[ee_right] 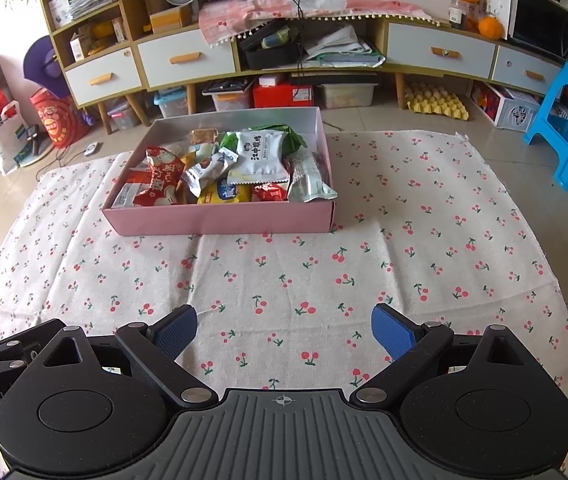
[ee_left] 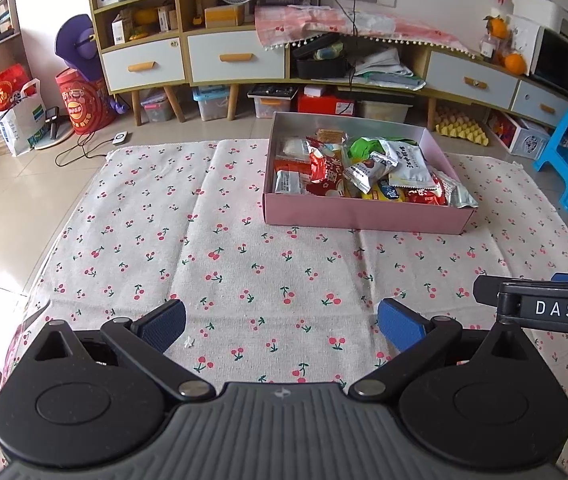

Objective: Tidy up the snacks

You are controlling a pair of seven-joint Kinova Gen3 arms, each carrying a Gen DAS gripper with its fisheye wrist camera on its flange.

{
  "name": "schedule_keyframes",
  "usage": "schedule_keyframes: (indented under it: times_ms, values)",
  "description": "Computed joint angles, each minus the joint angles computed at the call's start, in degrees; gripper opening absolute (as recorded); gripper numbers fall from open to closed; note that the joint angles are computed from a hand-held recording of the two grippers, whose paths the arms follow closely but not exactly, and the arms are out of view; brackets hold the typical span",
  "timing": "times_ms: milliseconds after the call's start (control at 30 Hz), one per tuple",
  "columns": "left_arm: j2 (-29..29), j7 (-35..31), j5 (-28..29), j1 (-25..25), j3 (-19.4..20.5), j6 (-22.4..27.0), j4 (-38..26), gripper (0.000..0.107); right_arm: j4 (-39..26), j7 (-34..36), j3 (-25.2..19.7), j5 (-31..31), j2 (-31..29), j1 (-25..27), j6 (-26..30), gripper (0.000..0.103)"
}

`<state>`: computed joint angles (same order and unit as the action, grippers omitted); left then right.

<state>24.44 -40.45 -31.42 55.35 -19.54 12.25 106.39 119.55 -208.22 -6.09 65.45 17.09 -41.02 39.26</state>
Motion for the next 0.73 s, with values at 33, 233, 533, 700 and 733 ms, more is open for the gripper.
schedule_keyframes:
  times_ms: [33,233,533,700,733]
  values:
    - [0.0,0.02,-0.03,-0.01,0.01,0.0,0.0,0.103,0.03,-0.05,-0.01,0.01,-0.01,0.02,-0.08,0.096]
    - [-0.02,0.14,-0.15,-0.03,0.06,0.01,0.01,0.103,0.2,-0.16,-0.03,0.18,-0.06,0.08,-0.24,0.096]
    - [0.24,0.77,-1.01,0.54,-0.43,0.66,-0.23,0.103,0.24,-0.28,-0.05,0.26,0.02,0.05,-0.28,0.096]
    - [0.4,1.88,-2.41,1.21,-0.95,0.84,-0.18,0.102,0.19,-0.08,-0.06,0.11,0.03,0.1,-0.28,0.096]
    - [0.4,1.72,-2.48,0.86,-0.52,0.94,-0.25,0.102,0.18,-0.03,-0.04,0.14,0.13,0.12,-0.38,0.096]
